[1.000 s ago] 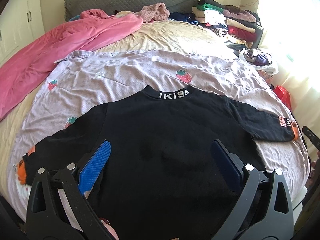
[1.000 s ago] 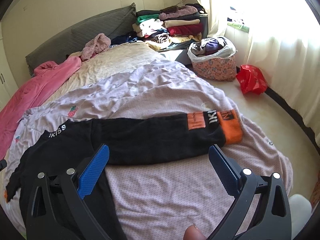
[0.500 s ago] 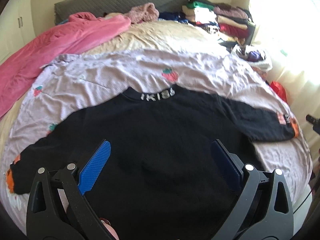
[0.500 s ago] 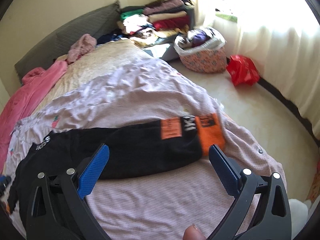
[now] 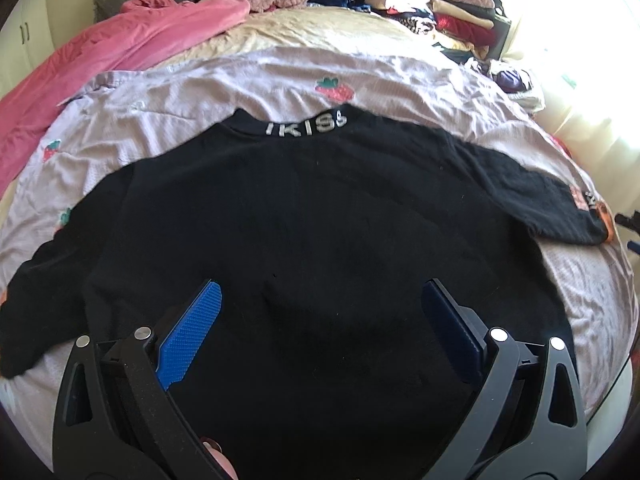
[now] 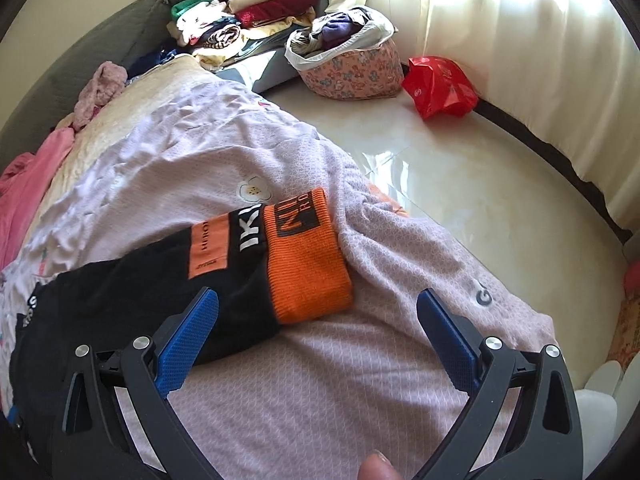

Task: Fold small clothes
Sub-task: 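Move the right tool to the orange cuff of a sleeve, then close the right tool on the orange sleeve cuff, then carry the cuff across the shirt body with the right tool and release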

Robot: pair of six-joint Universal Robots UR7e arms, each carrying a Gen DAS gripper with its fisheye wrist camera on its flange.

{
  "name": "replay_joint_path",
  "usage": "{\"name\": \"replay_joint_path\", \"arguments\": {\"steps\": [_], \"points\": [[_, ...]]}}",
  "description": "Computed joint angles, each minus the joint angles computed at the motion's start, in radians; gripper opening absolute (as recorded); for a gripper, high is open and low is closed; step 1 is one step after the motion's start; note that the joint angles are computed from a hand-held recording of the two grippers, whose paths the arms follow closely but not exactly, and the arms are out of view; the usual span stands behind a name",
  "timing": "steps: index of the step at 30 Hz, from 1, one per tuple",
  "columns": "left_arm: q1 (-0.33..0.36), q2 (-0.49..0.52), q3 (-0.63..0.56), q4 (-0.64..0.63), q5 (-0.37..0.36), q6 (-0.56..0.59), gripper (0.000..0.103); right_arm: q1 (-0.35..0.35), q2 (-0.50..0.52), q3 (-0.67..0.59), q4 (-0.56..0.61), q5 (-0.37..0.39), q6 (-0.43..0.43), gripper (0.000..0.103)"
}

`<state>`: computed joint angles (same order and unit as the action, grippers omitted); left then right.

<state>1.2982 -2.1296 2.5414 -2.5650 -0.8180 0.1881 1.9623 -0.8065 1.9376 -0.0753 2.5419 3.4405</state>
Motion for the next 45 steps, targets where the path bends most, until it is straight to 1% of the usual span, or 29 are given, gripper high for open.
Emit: {"name": "replay_joint_path", "arguments": {"steps": [1,2,3,4,6,7,9,10,12,14,17,18,19,20,21,22,23,24,26,28,32,34,36,38,41,45], "points": [[0.005,0.009,0.003,-0.01,0.005,0.01,0.094,-0.005,0.001,0.002,-0.019,-0.007,-0.015,0.098],[0.008,0.014,0.007,-0.018,0.011,0.02,0.094,-0.007,0.003,0.003,-0.037,-0.013,-0.029,0.089],[0.011,0.019,0.011,-0.032,0.016,0.03,0.094,-0.008,0.003,0.004,-0.048,-0.013,-0.037,0.076],[0.015,0.023,0.015,-0.048,0.017,0.042,0.094,-0.003,0.013,-0.005,-0.05,-0.001,-0.036,0.073],[0.024,0.027,0.018,-0.066,0.006,0.054,0.094,-0.006,0.005,0.001,-0.081,-0.016,-0.06,0.073],[0.032,0.029,0.016,-0.072,-0.007,0.059,0.094,-0.007,0.003,0.004,-0.098,-0.036,-0.078,0.073],[0.041,0.033,0.017,-0.086,-0.02,0.065,0.094,-0.012,0.005,-0.002,-0.095,-0.068,-0.097,0.071],[0.048,0.038,0.015,-0.089,-0.03,0.068,0.094,-0.012,0.016,-0.013,-0.092,-0.066,-0.11,0.069],[0.059,0.051,0.015,-0.104,-0.04,0.074,0.094,-0.009,0.047,-0.045,-0.069,-0.033,-0.118,0.069],[0.069,0.064,0.015,-0.117,-0.049,0.081,0.094,-0.021,0.063,-0.06,-0.061,-0.047,-0.127,0.069],[0.084,0.079,0.013,-0.13,-0.057,0.085,0.094,-0.04,0.087,-0.081,-0.05,-0.037,-0.13,0.069],[0.087,0.081,0.013,-0.134,-0.06,0.086,0.094,-0.05,0.091,-0.082,-0.052,-0.047,-0.137,0.067],[0.09,0.082,0.012,-0.135,-0.063,0.085,0.094,-0.06,0.093,-0.083,-0.051,-0.063,-0.144,0.062],[0.094,0.082,0.012,-0.136,-0.066,0.087,0.094,-0.065,0.096,-0.086,-0.049,-0.067,-0.148,0.048],[0.096,0.083,0.012,-0.139,-0.065,0.09,0.094,-0.068,0.098,-0.088,-0.05,-0.065,-0.154,0.04],[0.095,0.084,0.013,-0.141,-0.06,0.091,0.094,-0.068,0.092,-0.078,-0.065,-0.075,-0.165,0.035],[0.095,0.085,0.014,-0.146,-0.061,0.095,0.094,-0.068,0.086,-0.071,-0.074,-0.084,-0.173,0.024],[0.095,0.085,0.014,-0.15,-0.063,0.095,0.094,-0.065,0.08,-0.065,-0.079,-0.09,-0.18,0.017],[0.1,0.083,0.012,-0.154,-0.078,0.09,0.094,-0.056,0.064,-0.049,-0.092,-0.104,-0.203,0.012],[0.102,0.08,0.011,-0.152,-0.085,0.091,0.094,-0.039,0.047,-0.032,-0.109,-0.113,-0.222,0.011],[0.101,0.076,0.015,-0.169,-0.075,0.104,0.094,0.003,0.011,0.003,-0.153,-0.139,-0.264,0.01],[0.108,0.068,0.011,-0.164,-0.087,0.101,0.094,0.029,0.002,0.005,-0.157,-0.149,-0.273,0.01],[0.115,0.057,0.005,-0.152,-0.093,0.095,0.094,0.055,0.001,-0.007,-0.147,-0.15,-0.288,0.01],[0.116,0.048,0.0,-0.14,-0.092,0.088,0.094,0.086,0.008,-0.029,-0.122,-0.148,-0.285,0.01],[0.114,0.023,-0.004,-0.125,-0.09,0.086,0.094,0.122,0.017,-0.057,-0.09,-0.171,-0.284,0.01],[0.118,-0.001,-0.014,-0.116,-0.096,0.087,0.094,0.18,0.063,-0.126,-0.04,-0.186,-0.286,0.01]]}}
